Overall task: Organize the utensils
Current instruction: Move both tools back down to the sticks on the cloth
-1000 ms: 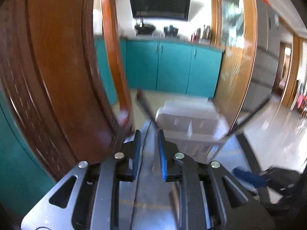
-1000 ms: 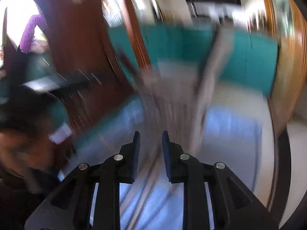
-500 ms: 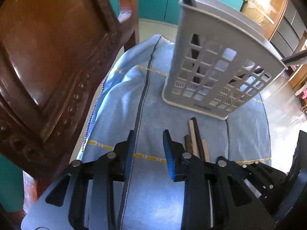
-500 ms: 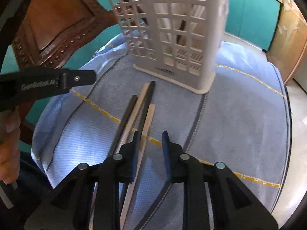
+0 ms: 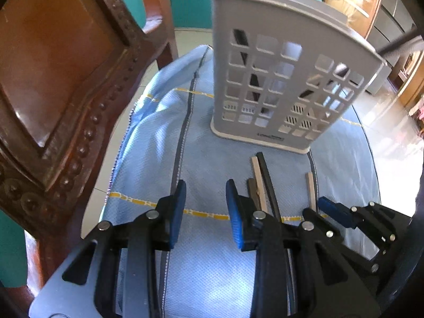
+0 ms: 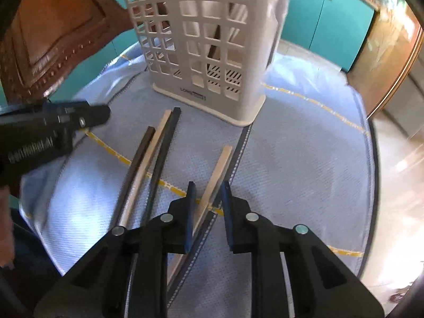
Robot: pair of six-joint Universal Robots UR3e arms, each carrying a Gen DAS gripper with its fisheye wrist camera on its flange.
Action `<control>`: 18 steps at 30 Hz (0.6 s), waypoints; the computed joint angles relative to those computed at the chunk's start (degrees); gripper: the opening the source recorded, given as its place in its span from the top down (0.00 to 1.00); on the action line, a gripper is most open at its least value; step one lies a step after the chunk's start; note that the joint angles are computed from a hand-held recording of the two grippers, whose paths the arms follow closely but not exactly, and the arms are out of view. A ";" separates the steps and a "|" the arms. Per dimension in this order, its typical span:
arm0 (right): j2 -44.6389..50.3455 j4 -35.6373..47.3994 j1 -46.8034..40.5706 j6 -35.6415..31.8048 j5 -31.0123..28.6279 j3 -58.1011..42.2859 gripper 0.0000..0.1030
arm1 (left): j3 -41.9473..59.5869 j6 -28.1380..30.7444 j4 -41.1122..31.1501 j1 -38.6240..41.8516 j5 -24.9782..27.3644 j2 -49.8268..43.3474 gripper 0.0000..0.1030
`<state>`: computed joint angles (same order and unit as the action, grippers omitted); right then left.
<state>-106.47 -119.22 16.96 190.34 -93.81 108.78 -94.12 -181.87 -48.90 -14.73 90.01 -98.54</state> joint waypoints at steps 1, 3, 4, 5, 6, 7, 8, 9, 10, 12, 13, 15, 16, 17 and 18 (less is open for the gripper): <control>-0.37 0.14 -0.37 0.13 0.36 0.18 0.80 | 0.25 0.36 -0.56 -0.17 -0.49 -0.35 0.69; -0.63 0.33 -0.89 0.28 0.82 0.29 0.80 | 0.71 1.52 -2.24 0.32 -2.75 -0.55 0.69; -1.80 0.76 -1.44 -0.17 1.03 0.98 0.80 | 0.90 2.07 -2.85 0.49 -4.15 -0.87 0.69; -1.74 0.73 -1.35 -0.17 0.86 0.98 0.80 | 0.96 2.60 -3.40 0.46 -5.37 -1.08 0.69; -1.69 0.66 -1.28 -0.26 0.70 0.99 0.80 | 1.00 2.88 -3.69 0.22 -5.68 -1.21 0.69; -1.18 0.32 -1.20 -0.27 0.64 0.77 0.80 | 1.17 3.32 -3.97 -0.28 -5.51 -1.64 0.69; -0.67 -0.18 -1.06 -0.31 0.53 0.71 0.80 | 1.15 3.49 -3.92 -0.83 -4.96 -2.07 0.69; 0.00 -0.76 -0.76 -0.33 0.30 0.62 0.80 | 1.10 3.53 -3.91 -1.27 -4.50 -2.54 0.69; 0.23 -0.46 -0.34 -0.22 0.11 0.12 0.80 | 1.20 3.57 -4.13 -1.55 -4.27 -3.05 0.70; 0.18 -0.30 -0.68 -1.19 1.34 0.01 0.80 | -0.06 3.74 -3.31 -1.88 -4.36 -2.41 0.78; 0.22 0.01 -0.03 -0.92 1.40 -0.26 0.85 | 0.04 4.34 -3.25 -2.14 -4.33 -2.52 0.82; 0.37 0.27 0.11 -1.52 1.86 -0.49 0.88 | 0.64 4.46 -4.28 -2.27 -4.53 -3.06 0.90; 0.22 0.67 -0.24 -2.11 2.40 -0.59 0.88 | 0.80 4.36 -4.74 -2.34 -4.26 -3.42 0.91; 0.06 1.26 -0.66 -2.66 2.71 -0.77 0.89 | 0.37 4.51 -3.80 -2.56 -3.65 -3.38 0.93; -0.02 1.79 -0.86 -2.99 2.24 -1.02 0.89 | 0.40 4.83 -3.64 -2.85 -2.90 -3.48 0.93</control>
